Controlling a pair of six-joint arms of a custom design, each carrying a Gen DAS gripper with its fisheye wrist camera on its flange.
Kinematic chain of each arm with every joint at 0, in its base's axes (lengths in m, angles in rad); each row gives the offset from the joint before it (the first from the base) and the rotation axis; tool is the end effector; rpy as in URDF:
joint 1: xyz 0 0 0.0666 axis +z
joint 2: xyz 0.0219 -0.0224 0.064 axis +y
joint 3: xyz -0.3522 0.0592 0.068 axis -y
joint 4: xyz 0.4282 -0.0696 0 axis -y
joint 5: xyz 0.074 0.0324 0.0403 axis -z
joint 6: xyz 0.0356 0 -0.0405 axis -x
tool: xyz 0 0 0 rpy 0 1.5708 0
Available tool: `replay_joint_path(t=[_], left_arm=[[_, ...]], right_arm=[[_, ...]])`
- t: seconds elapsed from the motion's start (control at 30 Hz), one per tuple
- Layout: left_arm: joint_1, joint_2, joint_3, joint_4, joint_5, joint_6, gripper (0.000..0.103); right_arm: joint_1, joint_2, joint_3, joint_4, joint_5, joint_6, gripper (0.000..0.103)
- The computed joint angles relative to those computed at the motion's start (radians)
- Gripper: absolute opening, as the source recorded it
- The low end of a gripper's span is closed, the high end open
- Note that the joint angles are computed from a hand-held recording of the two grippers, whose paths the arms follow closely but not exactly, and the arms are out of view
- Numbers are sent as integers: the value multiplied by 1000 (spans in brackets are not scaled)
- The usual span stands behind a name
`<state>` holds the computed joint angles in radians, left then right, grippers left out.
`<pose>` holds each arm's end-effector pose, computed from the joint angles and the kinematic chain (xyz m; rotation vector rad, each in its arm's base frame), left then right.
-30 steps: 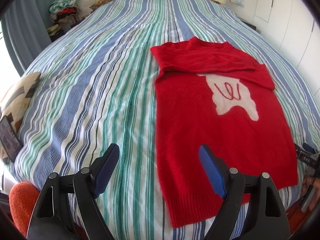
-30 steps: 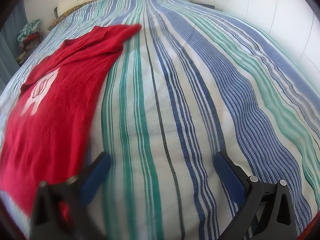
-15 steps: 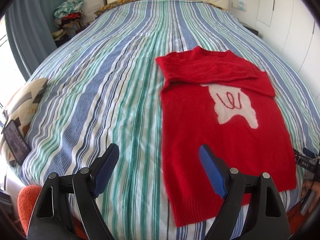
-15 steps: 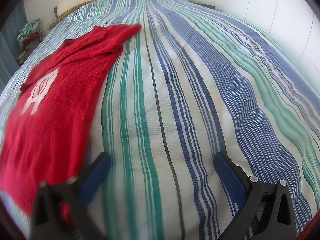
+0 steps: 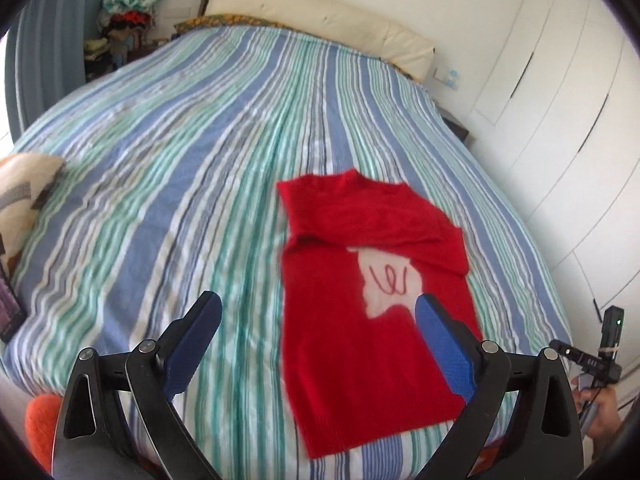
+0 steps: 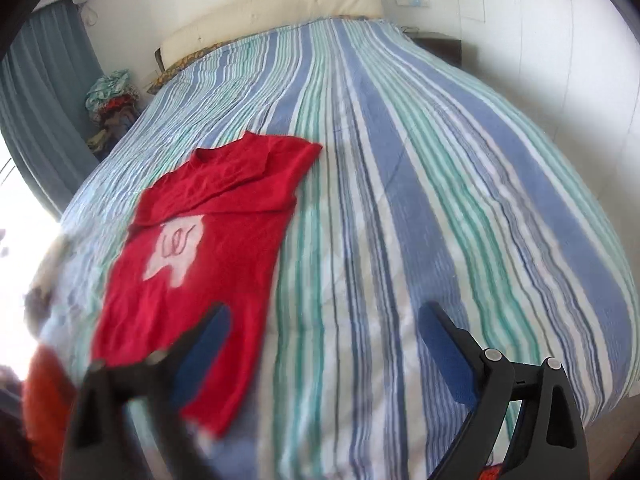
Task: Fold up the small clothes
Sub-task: 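Grasp the sweater hem with the left tool while the right tool grasps the hem too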
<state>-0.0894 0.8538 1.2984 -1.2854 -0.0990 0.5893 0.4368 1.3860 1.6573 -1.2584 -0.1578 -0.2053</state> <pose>0.3002 -0.0238 0.5433 -0.6416 2.3285 -0.1944 0.4477 0.2148 0.5129 -0.3619 2.5771 0.4418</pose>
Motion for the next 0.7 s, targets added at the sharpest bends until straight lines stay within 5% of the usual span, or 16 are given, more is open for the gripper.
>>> replay_joint_path(t=[0.13, 0.2, 0.5, 0.6, 0.7], left_arm=[[-14, -44, -208, -39, 146, 136, 78], [-35, -72, -272, -49, 193, 172, 74], [-67, -77, -319, -21, 242, 139, 74], [-83, -67, -311, -26, 239, 123, 74], [-111, -50, -298, -37, 232, 107, 58]], right_arm=[[-8, -25, -95, -41, -316, -148, 90], [12, -38, -167, -30, -401, -227, 85], [69, -29, -258, 22, -487, -298, 78], [85, -1, -257, -7, -464, -257, 67], [93, -6, -275, -6, -461, -251, 56]])
